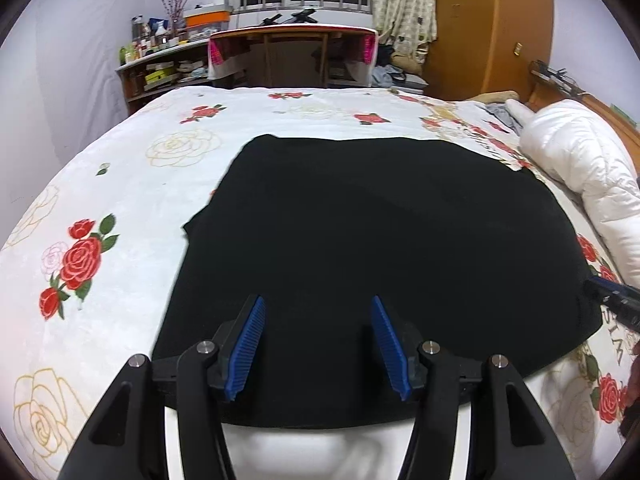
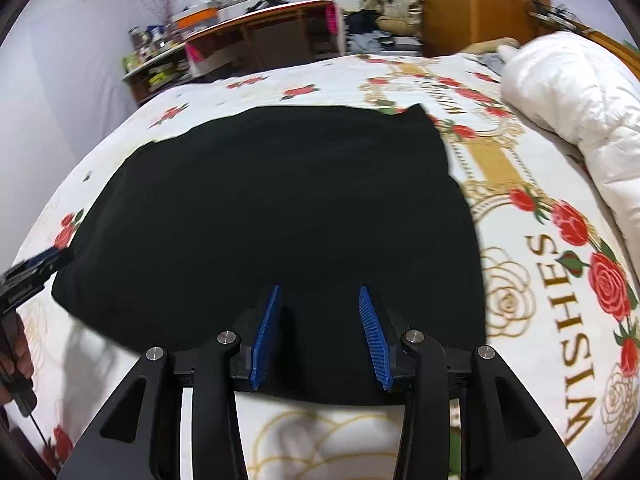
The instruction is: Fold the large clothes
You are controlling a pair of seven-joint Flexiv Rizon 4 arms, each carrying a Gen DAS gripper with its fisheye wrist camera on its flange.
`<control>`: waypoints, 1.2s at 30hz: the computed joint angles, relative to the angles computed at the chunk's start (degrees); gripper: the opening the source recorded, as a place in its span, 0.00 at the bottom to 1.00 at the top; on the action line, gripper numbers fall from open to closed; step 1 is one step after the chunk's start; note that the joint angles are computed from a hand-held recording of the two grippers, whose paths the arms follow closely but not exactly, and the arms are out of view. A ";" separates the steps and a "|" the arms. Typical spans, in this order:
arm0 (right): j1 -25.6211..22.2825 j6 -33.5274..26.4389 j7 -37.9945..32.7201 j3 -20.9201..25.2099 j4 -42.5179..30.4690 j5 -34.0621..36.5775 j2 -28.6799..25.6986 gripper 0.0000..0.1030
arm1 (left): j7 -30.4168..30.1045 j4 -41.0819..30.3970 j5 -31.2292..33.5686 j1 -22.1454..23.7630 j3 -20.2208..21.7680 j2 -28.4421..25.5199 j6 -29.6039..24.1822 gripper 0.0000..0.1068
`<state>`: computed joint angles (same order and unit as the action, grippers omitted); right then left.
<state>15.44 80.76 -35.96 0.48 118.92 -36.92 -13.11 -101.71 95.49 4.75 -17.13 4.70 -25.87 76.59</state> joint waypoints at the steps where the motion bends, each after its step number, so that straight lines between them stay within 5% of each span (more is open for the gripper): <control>1: -0.10 -0.01 -0.84 0.47 -0.58 0.58 -0.54 0.41 | 0.33 -0.78 -0.08 0.00 -0.30 -0.44 -0.31 0.54; 6: -0.13 0.01 -4.69 0.93 -4.38 3.46 -3.20 0.53 | 2.68 -5.84 -1.00 0.24 -1.57 -3.55 -2.06 0.54; 11: -0.35 -1.23 -8.08 0.05 -10.58 6.51 -6.92 0.53 | 5.44 -14.81 -1.76 0.09 -1.74 -8.68 -4.27 0.54; 17: -2.09 -5.07 -13.37 -0.62 -21.20 10.76 -13.32 0.53 | 8.71 -32.54 -1.76 0.17 0.35 -18.49 -10.35 0.54; 23: -7.26 -11.88 -19.37 3.41 -34.24 20.93 -21.18 0.53 | 8.25 -51.63 -1.48 2.63 2.42 -29.73 -20.47 0.54; 27: -8.60 -16.24 -22.64 4.31 -39.21 25.19 -24.82 0.37 | 5.62 -60.43 -2.94 5.19 1.31 -35.87 -28.62 0.54; 29: -9.27 -16.69 -23.71 4.61 -40.69 27.19 -26.29 0.26 | 4.75 -59.45 -3.89 6.17 -0.47 -36.15 -26.98 0.55; 36: -7.84 -20.04 -24.51 2.46 -44.98 27.60 -29.35 0.24 | 3.49 -68.70 -2.65 5.83 0.60 -41.49 -31.80 0.55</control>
